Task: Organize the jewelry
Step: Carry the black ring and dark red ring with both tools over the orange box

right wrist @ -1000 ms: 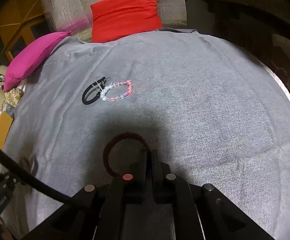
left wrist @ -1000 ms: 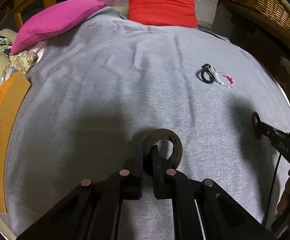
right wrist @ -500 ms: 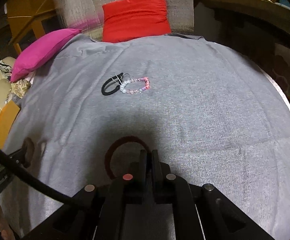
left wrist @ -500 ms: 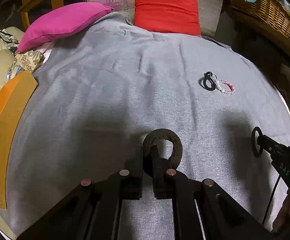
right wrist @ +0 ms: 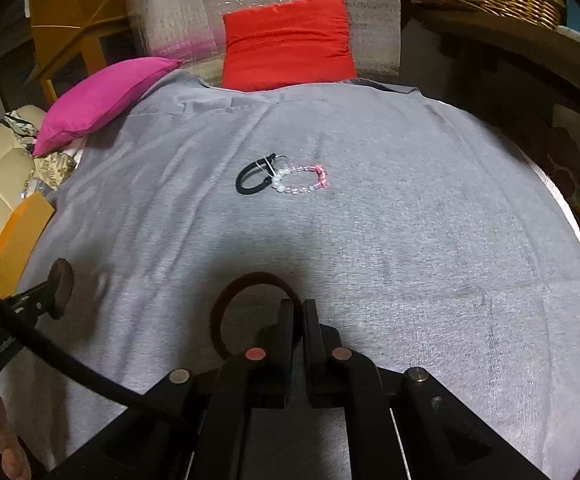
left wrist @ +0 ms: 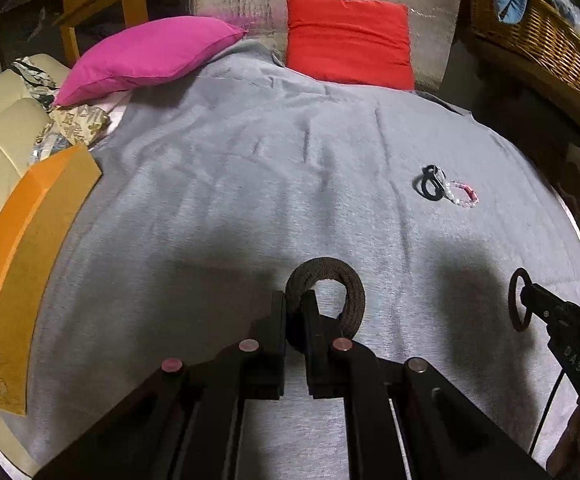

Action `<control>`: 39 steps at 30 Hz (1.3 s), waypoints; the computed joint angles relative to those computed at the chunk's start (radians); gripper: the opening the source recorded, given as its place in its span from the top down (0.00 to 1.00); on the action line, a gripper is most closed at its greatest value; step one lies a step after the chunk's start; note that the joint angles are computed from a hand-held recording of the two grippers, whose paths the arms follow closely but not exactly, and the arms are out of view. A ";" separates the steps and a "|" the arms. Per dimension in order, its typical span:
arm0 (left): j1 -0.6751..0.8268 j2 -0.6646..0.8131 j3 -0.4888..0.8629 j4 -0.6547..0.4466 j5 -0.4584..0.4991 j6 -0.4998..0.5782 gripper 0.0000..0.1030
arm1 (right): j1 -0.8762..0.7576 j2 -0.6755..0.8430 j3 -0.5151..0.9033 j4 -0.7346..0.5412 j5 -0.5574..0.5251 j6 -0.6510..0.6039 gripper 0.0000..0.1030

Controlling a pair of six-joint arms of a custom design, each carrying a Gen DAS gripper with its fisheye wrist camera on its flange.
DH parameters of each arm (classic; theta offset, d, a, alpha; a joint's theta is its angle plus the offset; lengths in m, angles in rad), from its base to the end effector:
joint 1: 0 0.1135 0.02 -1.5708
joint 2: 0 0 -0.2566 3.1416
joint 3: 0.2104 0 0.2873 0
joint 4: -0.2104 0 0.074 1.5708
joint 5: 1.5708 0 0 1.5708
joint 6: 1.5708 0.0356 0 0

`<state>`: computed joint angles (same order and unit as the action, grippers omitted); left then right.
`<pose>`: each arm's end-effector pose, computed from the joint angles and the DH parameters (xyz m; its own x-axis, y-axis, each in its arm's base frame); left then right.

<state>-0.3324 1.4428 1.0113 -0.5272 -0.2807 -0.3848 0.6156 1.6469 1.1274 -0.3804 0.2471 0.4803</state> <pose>0.3149 -0.0983 0.2164 -0.7783 -0.1129 -0.6177 -0.1392 0.9902 -0.0055 0.3158 0.2127 0.1970 -0.7685 0.0052 -0.6399 -0.0910 0.9889 0.1173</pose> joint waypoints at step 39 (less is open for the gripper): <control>0.319 -0.444 -0.222 -0.100 0.006 0.124 0.93 | 0.286 0.185 0.402 -0.161 0.127 -0.033 0.95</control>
<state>-0.0136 0.9991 0.7893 -0.6272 -0.2747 -0.2607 0.9016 1.8320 1.5296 -0.5410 0.3741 0.4473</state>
